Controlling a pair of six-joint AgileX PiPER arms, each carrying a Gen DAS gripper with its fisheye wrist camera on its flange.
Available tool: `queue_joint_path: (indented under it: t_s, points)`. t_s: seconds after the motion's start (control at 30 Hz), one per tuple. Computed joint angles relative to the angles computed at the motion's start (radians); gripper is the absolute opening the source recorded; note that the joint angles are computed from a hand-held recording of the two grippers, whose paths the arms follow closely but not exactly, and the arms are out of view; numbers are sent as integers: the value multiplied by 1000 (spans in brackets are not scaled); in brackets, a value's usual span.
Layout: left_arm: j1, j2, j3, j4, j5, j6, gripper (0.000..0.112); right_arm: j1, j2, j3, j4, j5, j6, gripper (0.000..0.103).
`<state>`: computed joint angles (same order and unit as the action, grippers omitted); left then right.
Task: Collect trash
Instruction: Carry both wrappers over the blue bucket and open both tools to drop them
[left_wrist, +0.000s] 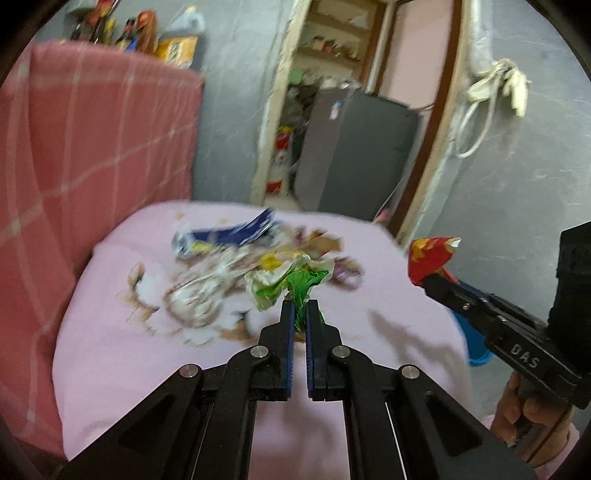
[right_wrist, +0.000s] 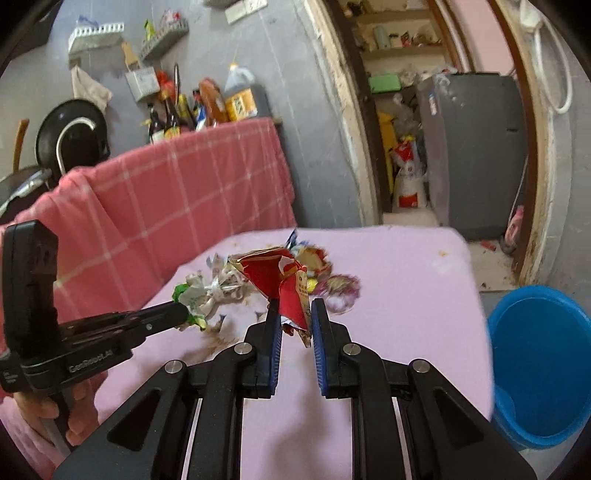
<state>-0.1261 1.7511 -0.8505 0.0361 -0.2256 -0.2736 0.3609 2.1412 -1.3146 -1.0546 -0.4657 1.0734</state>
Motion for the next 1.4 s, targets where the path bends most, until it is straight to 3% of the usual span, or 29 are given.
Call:
queue_joint_path:
  t_s: [0.1,0.3,0.5,0.6,0.93,1.1,1.4]
  points:
    - [-61,-14,11,-140,-86,147,3,-32,-58,96,189,-53,-193,14]
    - [-184,23,-54,-272,-226,277,3,-106,-181,272,528,-185,-540,14]
    - [-286,135,-217,-287,-297,312,3,-193,-247,365,735,-285,-757,14]
    - [-322,200,-313,-241,-275,276,3,-231,-241,360,800,-276,-810,14]
    - [-383,510,-851,-118,128,164,4,-368,-117,281,761,-196,-737,15]
    - [-377,660,-1119,-325,374,342,4,-411,-33,186,659,-111,-623,17]
    - [-358,965,-1686,-201,779,165,9,-460,79,48,402,-8,-328,24]
